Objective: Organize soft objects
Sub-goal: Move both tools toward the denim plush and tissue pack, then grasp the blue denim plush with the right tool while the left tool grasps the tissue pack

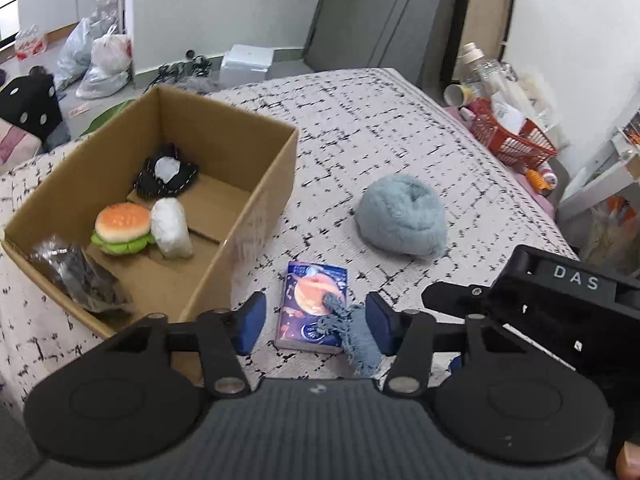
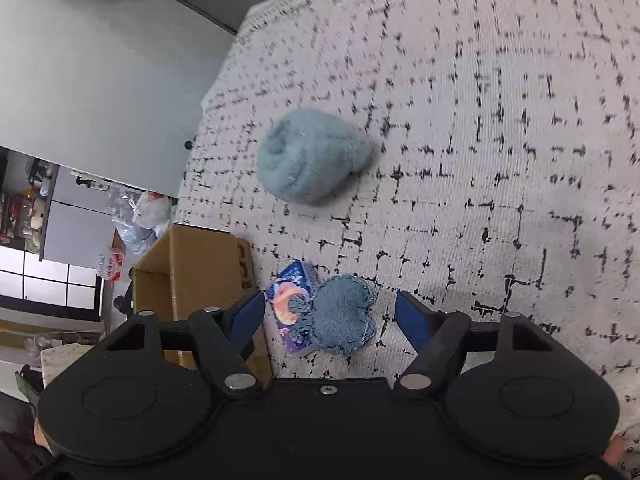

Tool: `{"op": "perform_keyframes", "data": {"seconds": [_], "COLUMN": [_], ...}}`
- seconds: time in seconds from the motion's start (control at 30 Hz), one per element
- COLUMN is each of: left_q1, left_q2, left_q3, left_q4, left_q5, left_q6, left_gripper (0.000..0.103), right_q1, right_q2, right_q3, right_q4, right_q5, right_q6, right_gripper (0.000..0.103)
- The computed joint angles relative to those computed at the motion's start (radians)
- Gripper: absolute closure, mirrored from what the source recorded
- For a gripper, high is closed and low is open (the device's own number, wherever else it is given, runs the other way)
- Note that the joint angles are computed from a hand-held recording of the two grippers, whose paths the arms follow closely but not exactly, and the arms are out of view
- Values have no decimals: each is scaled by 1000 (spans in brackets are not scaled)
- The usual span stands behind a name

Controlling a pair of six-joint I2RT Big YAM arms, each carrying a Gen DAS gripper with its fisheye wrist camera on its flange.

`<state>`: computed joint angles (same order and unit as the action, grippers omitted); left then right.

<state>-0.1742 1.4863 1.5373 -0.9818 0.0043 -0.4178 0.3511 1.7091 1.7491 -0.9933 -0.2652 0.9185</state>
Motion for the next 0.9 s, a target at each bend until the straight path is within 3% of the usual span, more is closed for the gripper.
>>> {"op": "perform_keyframes", "data": {"seconds": [0.13,0.3,0.43,0.5,0.53,0.63,0.7,0.9], "left_q1": [-1,-1,-7,-14,-16,-17,-11,-16], "left_q2": [2,-13,-27,-23,-20,-20,-12,16], "left_q3": [-20,-45,-62,-59,-57,-64,-61,-38], "left_q4": [9,55,68,55,52,59,52,52], "left_q5": [-32,-48,-71,-94,-100,-87,-54,-45], "left_q6": [-17,-24,-37,-31,-26,-30,-59,-57], "left_gripper": [60,61,62,63,63,63,63,61], "right_q1": [11,38,58,62,61,57,57,44], "right_q2": [55,118,157,163,164,158,146,106], "right_q3": [57,134,177,182,181,165,154,113], "right_q4": [-52,-118,-174,-186,-187,-181,-181,-168], "right_q5": [-1,29,71,93,95,96,127,182], "right_q6": [-47,-118,-151,-158,-159,-136,-137,-102], "right_gripper": [31,31,41,55,70,75,76,76]}}
